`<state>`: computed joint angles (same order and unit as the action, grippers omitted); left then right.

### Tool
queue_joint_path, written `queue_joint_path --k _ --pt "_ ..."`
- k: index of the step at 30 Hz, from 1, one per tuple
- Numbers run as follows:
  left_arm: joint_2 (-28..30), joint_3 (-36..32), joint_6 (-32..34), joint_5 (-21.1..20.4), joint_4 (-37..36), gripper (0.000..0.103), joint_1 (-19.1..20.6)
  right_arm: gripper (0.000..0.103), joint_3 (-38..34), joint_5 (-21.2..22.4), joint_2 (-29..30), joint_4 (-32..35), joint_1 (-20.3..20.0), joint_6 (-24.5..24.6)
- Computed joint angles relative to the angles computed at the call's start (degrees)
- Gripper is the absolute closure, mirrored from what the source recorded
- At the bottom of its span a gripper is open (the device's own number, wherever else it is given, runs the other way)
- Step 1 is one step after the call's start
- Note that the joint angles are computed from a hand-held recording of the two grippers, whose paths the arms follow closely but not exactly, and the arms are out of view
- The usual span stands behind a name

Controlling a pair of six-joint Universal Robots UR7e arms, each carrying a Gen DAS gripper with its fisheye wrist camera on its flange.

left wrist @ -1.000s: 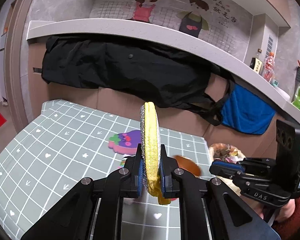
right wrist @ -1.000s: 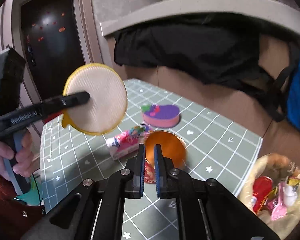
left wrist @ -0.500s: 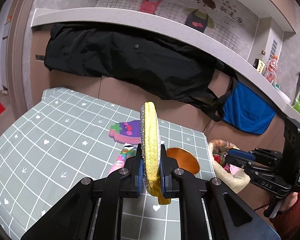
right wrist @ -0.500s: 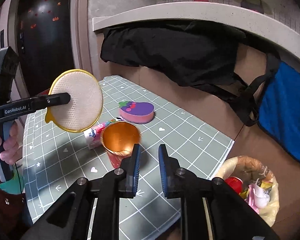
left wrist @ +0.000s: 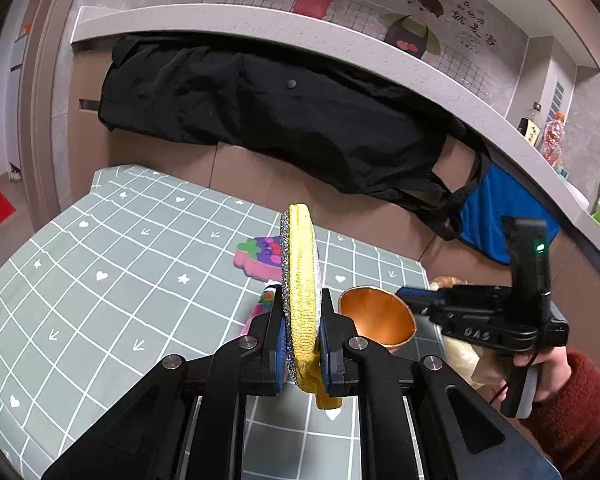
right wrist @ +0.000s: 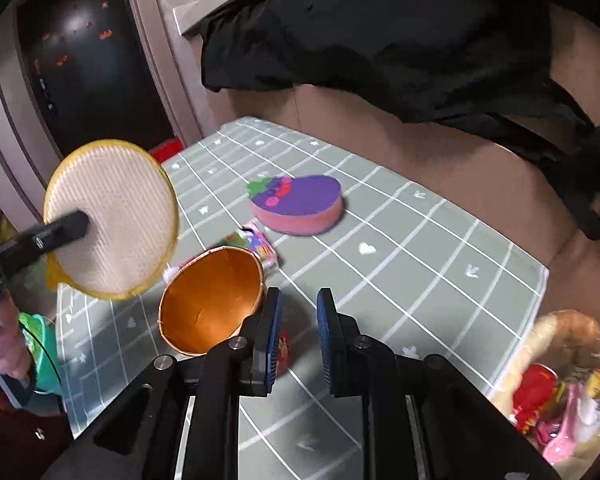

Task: Collect trash
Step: 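Grasp the red paper cup rim with the right tool while the left holds the mesh lid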

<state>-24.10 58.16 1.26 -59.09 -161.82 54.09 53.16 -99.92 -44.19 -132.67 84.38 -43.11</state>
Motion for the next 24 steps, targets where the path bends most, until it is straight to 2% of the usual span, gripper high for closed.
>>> queue_joint_path --k 3,5,7,8,11,14,18,20,24 --pt "0.0 0.0 -0.1 0.5 0.2 0.089 0.3 0.086 4.0 3.6 -2.2 -6.3 -0.2 -0.8" --pt "0.1 -0.5 -0.5 0.4 0.6 0.089 0.5 0.085 4.4 4.7 -2.9 -6.4 -0.1 -0.9" --pt "0.3 -0.6 -0.5 0.2 0.5 0.089 0.5 0.086 2.8 3.4 -2.1 -4.0 0.3 -1.0" --pt "0.3 -0.5 -0.3 0.0 0.3 0.089 0.5 0.086 2.3 1.3 -1.6 -3.3 0.6 -1.6" --pt "0.4 -0.3 0.5 0.4 -0.2 0.089 0.3 0.086 2.5 -4.7 -0.4 -4.9 1.4 -4.0" --pt "0.4 -0.2 1.1 0.4 0.1 0.089 0.2 0.086 2.2 -7.6 0.5 -5.0 1.1 -4.6" --pt "0.6 -0.6 0.9 0.1 0.8 0.089 0.4 0.086 -0.7 -5.4 0.9 5.5 -0.3 -0.6" --pt "0.7 -0.7 0.5 0.1 1.1 0.089 0.4 0.090 -0.1 -4.1 0.5 6.5 -0.7 -0.3" --pt "1.0 -1.3 0.7 0.2 1.7 0.089 0.3 0.092 3.1 -1.0 -1.9 5.4 -1.0 -1.2"
